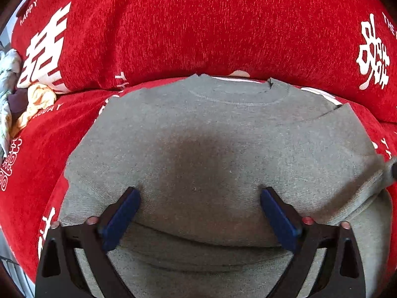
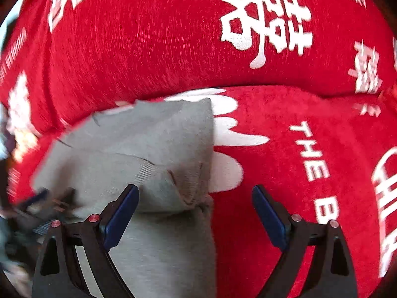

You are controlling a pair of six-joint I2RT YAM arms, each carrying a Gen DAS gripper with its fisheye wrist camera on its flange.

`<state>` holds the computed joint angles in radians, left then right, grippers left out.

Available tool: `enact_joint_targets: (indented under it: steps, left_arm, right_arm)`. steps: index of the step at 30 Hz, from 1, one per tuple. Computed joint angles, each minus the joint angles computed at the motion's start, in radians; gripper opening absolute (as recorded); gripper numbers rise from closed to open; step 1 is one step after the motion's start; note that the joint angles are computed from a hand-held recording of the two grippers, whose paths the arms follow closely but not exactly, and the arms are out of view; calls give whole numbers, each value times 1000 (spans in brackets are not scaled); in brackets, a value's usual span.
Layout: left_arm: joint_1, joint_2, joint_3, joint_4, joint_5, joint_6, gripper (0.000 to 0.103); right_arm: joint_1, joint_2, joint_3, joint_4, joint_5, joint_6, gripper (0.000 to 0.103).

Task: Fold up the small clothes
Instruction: 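Grasp the sweater side edge with the right gripper and fold it inward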

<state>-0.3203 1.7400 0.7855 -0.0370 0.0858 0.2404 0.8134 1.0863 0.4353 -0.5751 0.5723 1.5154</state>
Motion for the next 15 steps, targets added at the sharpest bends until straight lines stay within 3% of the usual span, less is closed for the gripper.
enact_joint_targets:
  steps: [4,8,13,15]
  left_arm:
    - [36,24,25,-19,68,-1,102]
    - [29,15,8,5,58,-5,102]
    - [27,9,0,9,65,-8,102]
    - [27,6,-3,10,67,-9,102]
  right_arm:
    - [-101,-76,-57,148,-77,-98,91]
    - [-176,-101,-105,250,-190,-125,70]
    - [-168,-69,-92,249,-226,-79,69]
    - [-154,-46,-68,237,-258,-83,53]
